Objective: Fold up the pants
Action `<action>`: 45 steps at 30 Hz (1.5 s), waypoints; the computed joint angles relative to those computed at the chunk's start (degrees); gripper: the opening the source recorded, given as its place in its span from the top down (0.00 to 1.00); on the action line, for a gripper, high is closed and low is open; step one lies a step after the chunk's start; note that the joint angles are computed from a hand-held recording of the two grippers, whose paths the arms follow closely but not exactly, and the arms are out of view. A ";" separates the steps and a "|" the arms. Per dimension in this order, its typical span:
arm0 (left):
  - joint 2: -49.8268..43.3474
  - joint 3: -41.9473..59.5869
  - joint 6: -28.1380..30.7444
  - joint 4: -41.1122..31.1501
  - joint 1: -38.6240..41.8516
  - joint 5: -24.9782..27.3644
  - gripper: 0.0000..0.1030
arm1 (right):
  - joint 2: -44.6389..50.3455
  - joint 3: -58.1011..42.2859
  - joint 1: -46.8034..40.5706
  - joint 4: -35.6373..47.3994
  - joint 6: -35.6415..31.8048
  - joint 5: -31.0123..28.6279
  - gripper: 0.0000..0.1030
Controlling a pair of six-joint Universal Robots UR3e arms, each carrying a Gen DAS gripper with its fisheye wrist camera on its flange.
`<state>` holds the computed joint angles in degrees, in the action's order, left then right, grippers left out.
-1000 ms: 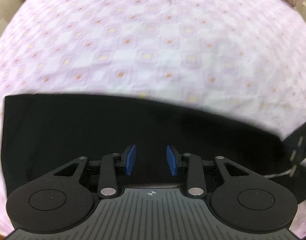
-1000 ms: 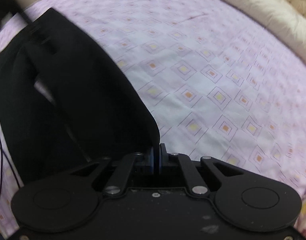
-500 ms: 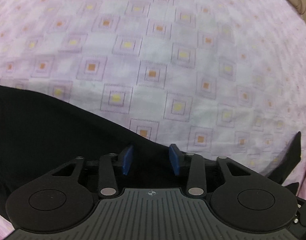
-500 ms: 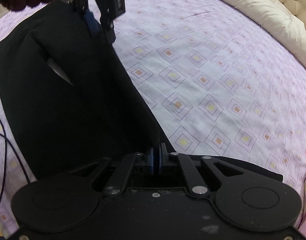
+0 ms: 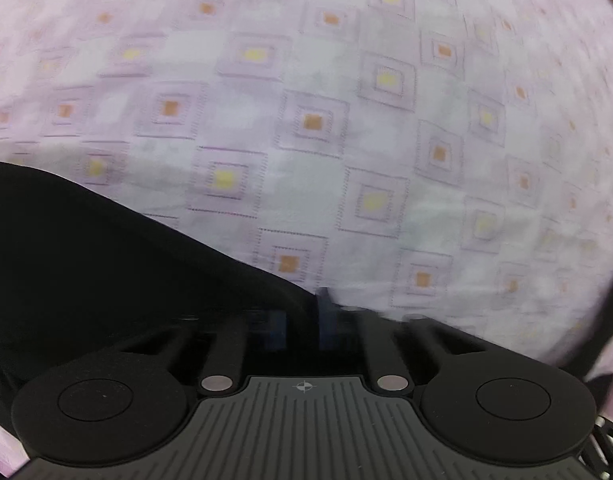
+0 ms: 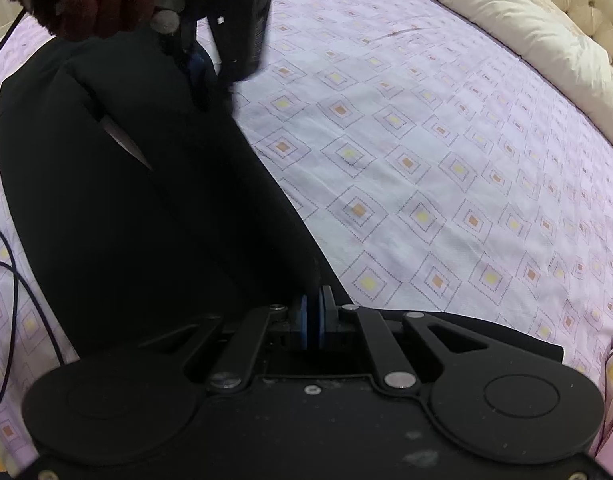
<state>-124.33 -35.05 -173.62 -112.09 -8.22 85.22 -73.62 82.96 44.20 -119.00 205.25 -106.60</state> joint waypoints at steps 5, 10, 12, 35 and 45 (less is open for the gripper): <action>18.78 -19.21 1.55 7.51 3.37 -3.43 0.89 | -1.26 -1.75 2.35 2.79 4.60 -2.83 0.94; 40.38 -36.30 12.92 5.11 9.01 -4.78 0.89 | -2.01 -2.40 6.92 6.16 12.74 -3.31 0.92; 46.05 -42.32 16.10 3.80 10.83 -3.39 0.89 | -1.63 -1.79 7.98 6.29 16.65 -0.98 0.92; 57.40 -63.53 14.84 13.80 10.92 -0.70 0.90 | 7.14 -8.11 -7.64 29.29 42.12 -3.63 0.63; 68.50 -59.87 22.19 9.07 18.06 -4.21 0.91 | -13.72 1.63 2.62 22.77 53.06 -21.77 1.00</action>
